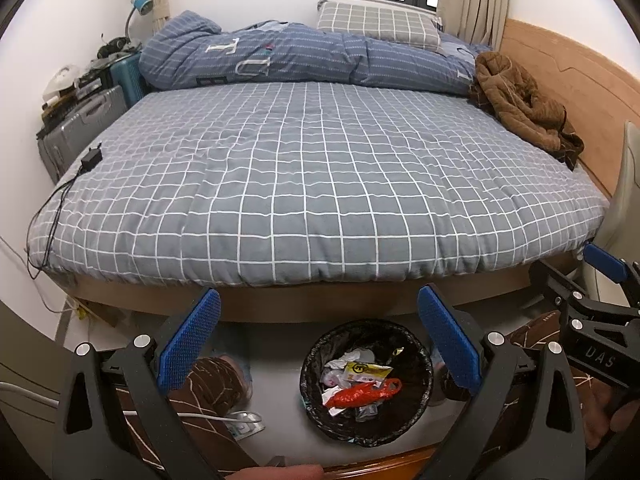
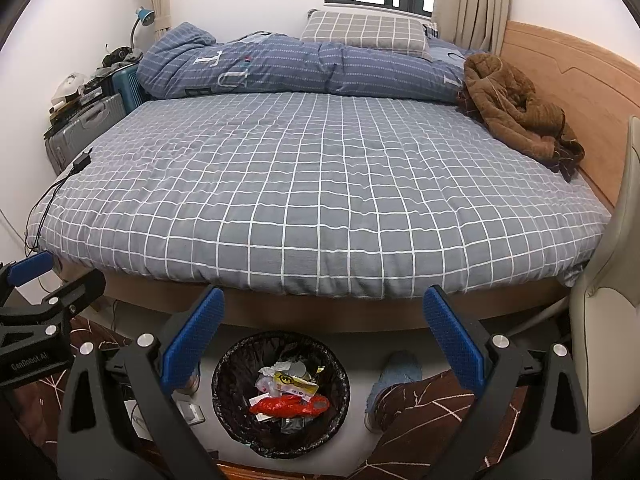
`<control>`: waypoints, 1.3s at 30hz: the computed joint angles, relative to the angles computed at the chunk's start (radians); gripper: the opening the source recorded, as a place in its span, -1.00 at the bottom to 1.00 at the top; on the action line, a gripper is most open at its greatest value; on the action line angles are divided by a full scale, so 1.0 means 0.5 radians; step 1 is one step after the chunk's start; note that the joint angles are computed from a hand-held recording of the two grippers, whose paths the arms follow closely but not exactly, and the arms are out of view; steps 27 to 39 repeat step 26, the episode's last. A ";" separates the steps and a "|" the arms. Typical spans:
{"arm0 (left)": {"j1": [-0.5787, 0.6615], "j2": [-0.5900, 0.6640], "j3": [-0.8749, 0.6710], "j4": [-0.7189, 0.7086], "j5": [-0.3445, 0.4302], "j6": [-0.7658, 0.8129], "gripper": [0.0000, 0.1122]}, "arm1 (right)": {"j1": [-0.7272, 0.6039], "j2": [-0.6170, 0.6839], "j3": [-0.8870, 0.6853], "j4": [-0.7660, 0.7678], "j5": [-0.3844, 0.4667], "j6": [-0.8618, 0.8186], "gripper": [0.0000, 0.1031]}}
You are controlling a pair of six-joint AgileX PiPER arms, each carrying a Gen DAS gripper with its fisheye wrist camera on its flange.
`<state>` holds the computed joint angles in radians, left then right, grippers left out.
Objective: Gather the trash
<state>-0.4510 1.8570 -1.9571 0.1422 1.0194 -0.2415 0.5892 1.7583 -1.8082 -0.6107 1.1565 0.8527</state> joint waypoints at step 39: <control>-0.021 -0.002 0.036 0.032 -0.016 -0.017 0.73 | 0.001 -0.013 0.066 0.006 -0.048 0.031 0.85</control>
